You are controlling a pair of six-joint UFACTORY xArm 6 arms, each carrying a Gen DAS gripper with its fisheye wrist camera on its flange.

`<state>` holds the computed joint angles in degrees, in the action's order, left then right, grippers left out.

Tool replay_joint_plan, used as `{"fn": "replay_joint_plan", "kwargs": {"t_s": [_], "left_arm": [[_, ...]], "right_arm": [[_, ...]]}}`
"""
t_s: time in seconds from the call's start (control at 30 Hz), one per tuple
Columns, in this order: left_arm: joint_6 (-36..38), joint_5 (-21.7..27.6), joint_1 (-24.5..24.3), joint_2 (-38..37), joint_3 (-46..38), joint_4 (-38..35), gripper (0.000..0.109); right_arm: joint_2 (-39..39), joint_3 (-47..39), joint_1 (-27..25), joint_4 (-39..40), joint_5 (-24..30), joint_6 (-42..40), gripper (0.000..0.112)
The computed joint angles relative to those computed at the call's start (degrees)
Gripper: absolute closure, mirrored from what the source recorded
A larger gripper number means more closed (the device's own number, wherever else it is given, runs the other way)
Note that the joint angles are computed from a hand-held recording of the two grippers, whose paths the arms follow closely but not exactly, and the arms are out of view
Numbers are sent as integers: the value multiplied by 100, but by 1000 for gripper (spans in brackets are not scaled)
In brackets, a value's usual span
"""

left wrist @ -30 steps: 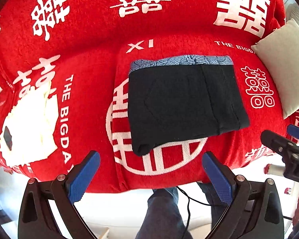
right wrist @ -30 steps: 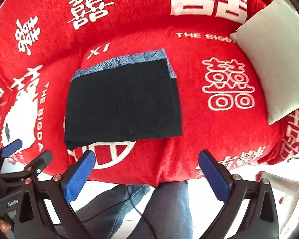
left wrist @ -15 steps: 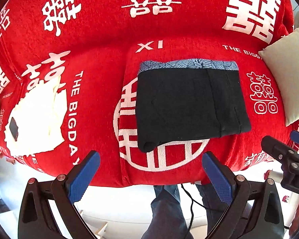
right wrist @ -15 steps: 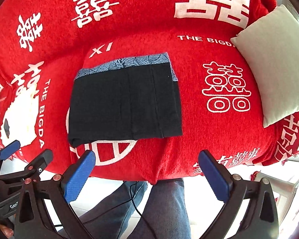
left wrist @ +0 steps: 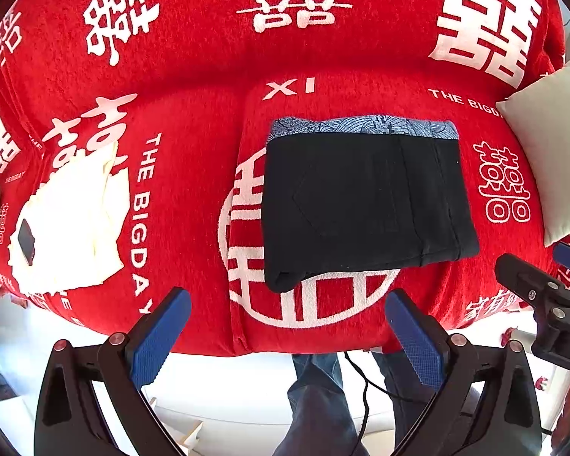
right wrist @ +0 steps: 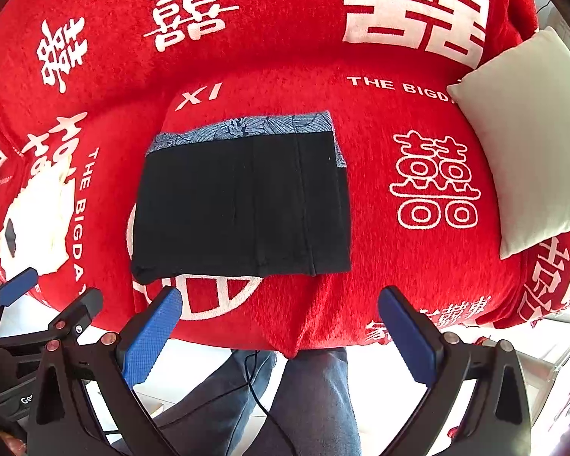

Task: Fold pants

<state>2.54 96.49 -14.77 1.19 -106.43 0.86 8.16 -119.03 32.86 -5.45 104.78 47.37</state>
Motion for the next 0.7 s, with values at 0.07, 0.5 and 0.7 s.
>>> {"fn": "replay_joint_plan", "kwargs": {"t_s": [0.07,0.5,0.7], "left_arm": [[2,-2,-1,0,-3,0,6],[28,28,-18,38,-43,-14,6],[20,-1,-37,12,-2,-20,6]], "right_arm": [[28,-38,0,-9,9,-11,9],[71,-96,-13,-5,51,-24,9],[77,-100,-16,-5,49,-43,9]]}}
